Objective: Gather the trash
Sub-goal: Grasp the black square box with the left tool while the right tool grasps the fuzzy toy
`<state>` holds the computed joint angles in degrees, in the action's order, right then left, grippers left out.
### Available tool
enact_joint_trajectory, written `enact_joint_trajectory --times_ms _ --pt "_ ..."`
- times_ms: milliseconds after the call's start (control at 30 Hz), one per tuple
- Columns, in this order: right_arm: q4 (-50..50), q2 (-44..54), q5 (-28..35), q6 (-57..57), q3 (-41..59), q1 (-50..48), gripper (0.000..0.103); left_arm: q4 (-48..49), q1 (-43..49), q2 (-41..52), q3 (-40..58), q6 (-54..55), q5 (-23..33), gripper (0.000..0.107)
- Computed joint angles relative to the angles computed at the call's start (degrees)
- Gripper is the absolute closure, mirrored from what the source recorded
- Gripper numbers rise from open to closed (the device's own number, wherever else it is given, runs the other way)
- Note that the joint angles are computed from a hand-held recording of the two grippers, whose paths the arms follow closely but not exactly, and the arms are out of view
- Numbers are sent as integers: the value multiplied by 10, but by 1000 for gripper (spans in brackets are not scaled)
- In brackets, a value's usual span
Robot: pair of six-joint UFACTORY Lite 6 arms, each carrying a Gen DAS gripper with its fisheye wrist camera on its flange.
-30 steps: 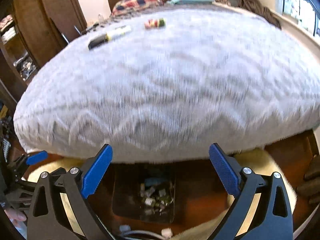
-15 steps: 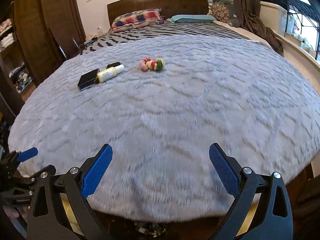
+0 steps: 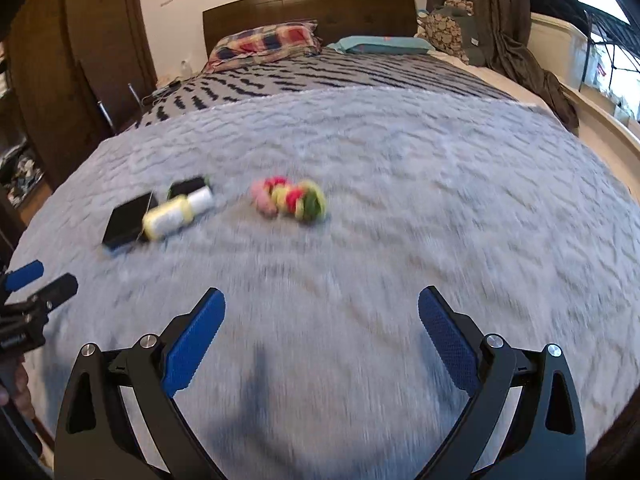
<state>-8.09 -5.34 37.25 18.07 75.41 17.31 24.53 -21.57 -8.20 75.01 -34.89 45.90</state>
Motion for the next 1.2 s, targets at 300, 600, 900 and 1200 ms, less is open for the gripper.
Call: enact_joint_trajectory --times_ms 300,600,900,1200 --pt "-9 197 19 -11 196 2 5 -51 60 252 257 62 28 12" --pt "6 334 61 -39 347 2 5 -90 84 421 447 93 102 12" --pt "74 373 73 -86 378 -18 40 -111 94 461 463 102 89 31" --pt "59 278 58 -84 267 4 62 -103 81 336 311 107 51 34"
